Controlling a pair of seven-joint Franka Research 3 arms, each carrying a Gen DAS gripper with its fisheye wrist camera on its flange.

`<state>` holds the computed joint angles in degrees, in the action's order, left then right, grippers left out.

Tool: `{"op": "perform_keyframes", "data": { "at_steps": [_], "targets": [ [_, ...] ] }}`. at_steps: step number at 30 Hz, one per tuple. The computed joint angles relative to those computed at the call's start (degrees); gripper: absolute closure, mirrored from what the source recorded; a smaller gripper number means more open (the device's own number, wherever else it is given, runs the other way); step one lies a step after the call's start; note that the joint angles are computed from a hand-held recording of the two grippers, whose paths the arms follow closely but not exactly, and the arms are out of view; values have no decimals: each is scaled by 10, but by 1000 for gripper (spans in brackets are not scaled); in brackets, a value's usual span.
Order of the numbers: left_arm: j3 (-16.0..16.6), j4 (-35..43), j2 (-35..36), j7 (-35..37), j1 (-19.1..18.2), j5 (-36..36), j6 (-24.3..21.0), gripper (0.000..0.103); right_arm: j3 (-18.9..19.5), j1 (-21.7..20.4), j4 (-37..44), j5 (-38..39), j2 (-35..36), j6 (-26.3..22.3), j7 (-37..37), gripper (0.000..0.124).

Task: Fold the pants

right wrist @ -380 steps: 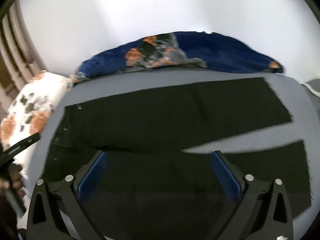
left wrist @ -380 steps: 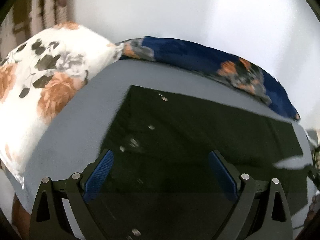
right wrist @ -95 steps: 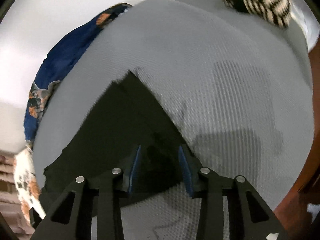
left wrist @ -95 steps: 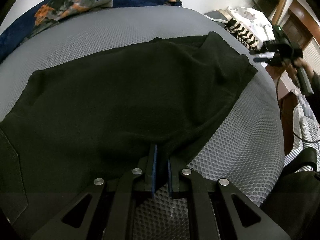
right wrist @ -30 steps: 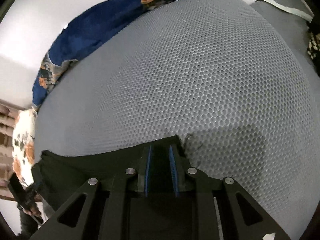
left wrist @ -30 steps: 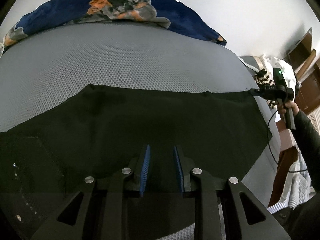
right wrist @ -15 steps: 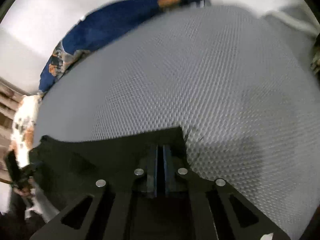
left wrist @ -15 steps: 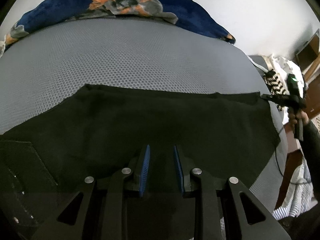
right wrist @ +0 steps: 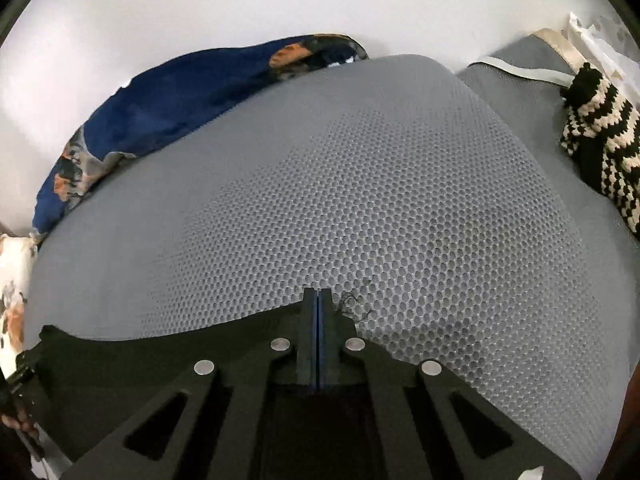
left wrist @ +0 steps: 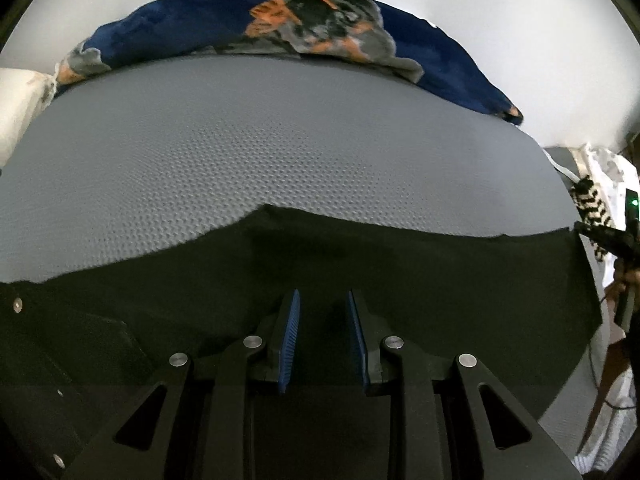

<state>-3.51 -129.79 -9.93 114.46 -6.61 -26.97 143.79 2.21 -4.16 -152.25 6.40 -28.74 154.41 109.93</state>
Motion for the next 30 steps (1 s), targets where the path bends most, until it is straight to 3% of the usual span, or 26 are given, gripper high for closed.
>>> {"op": "perform_keyframes", "data": {
  "at_steps": [4,9,11,13,15,17,18,21,25,30],
  "targets": [
    [0,20,33,-5,12,16,6,77,11,-10,16,-16,23,-6,19,124],
    [-3,40,49,27,26,-18,-10,79,10,-11,43,-36,52,-42,40,124],
    [-4,40,44,35,30,-24,-17,79,10,-13,62,-44,52,-78,62,113],
    [-2,33,31,45,32,-34,-18,79,13,-8,70,-58,41,-84,71,111],
    [6,30,15,65,32,-54,-31,79,-5,34,90,-26,42,-89,20,111],
    [16,25,-1,88,32,-72,-42,78,-34,98,117,52,59,-91,-67,111],
    [18,23,-8,94,33,-71,-45,78,-46,137,143,102,80,-97,-124,111],
    [25,18,-20,98,36,-58,-41,78,-49,203,224,225,157,-129,-257,111],
    [35,1,-34,93,44,-37,-26,78,-11,229,355,313,276,-188,-352,111],
    [52,-20,-45,84,58,-19,-16,78,44,237,529,321,421,-254,-380,111]
  ]
}}
